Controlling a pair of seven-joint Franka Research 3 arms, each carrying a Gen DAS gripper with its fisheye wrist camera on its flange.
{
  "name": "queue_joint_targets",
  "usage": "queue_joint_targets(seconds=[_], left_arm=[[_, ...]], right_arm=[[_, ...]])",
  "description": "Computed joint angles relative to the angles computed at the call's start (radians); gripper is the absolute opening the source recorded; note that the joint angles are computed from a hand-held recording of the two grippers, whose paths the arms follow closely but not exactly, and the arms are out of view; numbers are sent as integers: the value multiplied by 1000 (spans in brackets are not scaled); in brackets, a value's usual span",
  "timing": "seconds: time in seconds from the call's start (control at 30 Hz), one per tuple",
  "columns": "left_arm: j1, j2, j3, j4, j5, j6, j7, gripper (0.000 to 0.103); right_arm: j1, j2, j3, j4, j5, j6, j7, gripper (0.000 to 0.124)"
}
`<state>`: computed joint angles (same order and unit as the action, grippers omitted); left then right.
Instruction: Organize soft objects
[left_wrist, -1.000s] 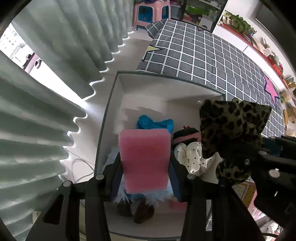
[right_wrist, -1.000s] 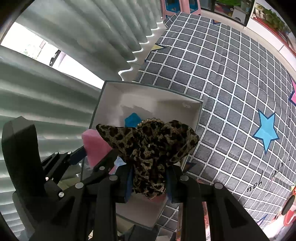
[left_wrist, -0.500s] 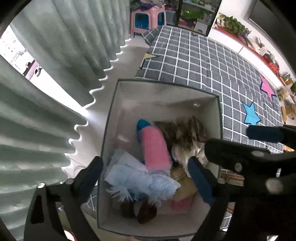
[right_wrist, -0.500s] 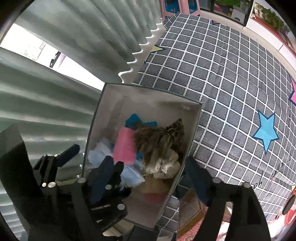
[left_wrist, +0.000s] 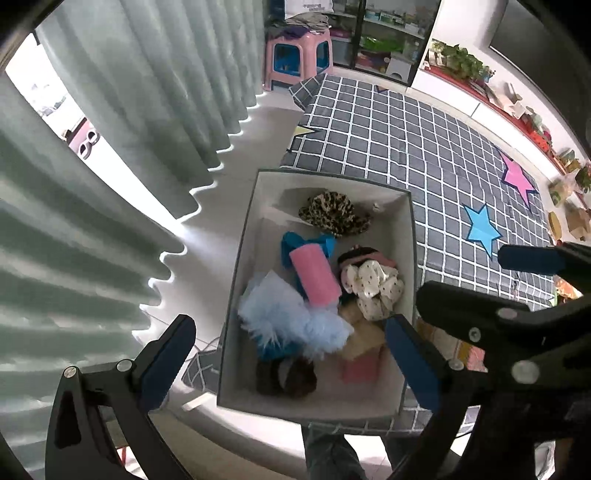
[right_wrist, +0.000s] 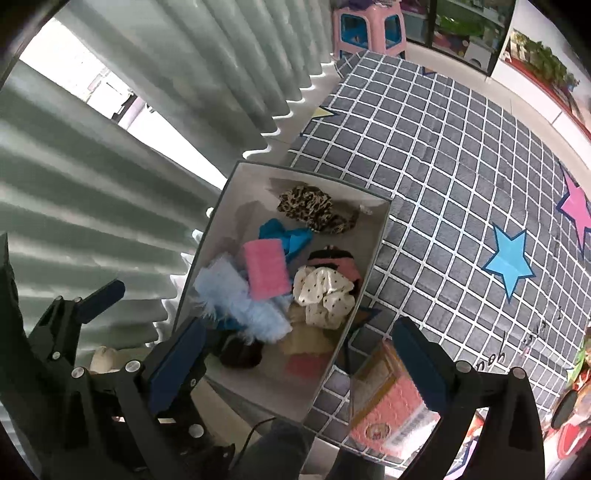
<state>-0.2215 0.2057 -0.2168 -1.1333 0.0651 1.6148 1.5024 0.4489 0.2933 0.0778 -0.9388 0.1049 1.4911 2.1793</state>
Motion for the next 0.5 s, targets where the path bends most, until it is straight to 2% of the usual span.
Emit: queue_joint_targets(seconds=[0.5], left_arm=[[19,-103,7,-98,-7,-25,-2,102]], right_arm=[[35,-10,11,21,-36,-40,4,102]])
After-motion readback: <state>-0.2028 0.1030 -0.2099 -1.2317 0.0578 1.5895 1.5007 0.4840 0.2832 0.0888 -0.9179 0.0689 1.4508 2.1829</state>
